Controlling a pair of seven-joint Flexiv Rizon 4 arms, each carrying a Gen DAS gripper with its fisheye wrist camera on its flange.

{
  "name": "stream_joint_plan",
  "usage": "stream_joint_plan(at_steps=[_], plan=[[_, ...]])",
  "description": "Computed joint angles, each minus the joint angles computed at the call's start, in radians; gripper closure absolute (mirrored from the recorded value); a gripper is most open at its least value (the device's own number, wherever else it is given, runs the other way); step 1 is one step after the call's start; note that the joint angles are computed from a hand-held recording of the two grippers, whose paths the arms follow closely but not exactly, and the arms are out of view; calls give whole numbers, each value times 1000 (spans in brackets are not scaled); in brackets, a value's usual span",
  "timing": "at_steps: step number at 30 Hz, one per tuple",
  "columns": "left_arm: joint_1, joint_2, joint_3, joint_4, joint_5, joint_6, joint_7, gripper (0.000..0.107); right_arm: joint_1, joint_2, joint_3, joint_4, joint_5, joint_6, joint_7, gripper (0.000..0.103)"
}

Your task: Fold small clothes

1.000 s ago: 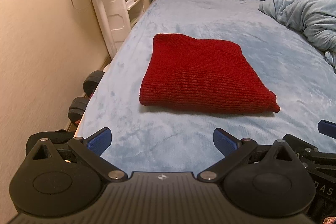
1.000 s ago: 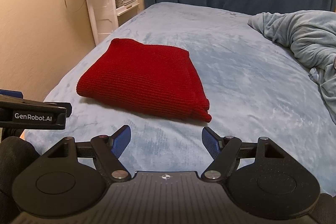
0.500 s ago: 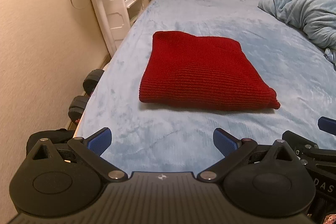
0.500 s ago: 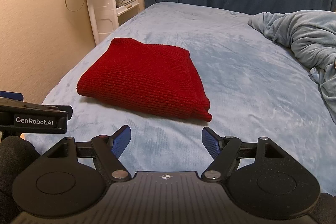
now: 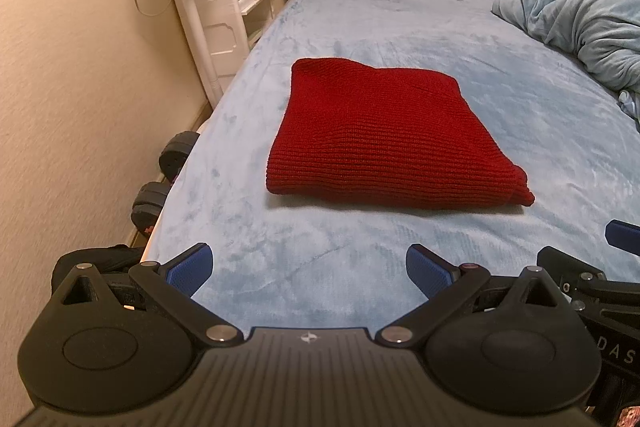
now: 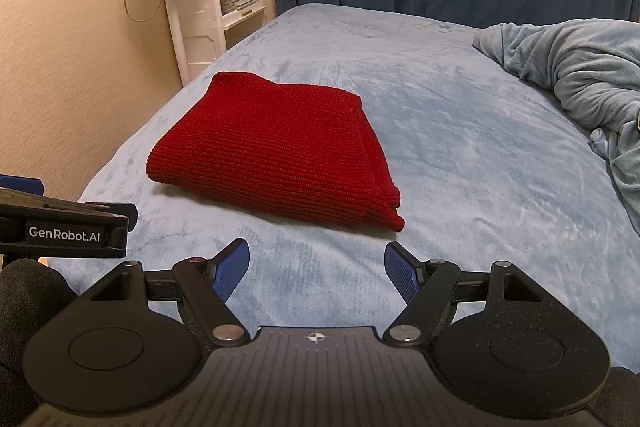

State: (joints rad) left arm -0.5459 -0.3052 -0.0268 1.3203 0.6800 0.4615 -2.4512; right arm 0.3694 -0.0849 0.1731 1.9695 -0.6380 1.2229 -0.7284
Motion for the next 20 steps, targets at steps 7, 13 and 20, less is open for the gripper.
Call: stream_joint_plan(at_steps=[7, 13, 20], plan=[[0, 2, 0, 4, 1, 3, 0, 4, 1, 0, 0, -1, -1, 0, 2, 27], [0, 1, -2, 4, 0, 1, 0, 4, 1, -1, 0, -1, -1, 0, 3, 27], [0, 4, -4, 13, -7, 6, -4, 4, 1, 0, 8, 2, 33, 11, -24, 27]])
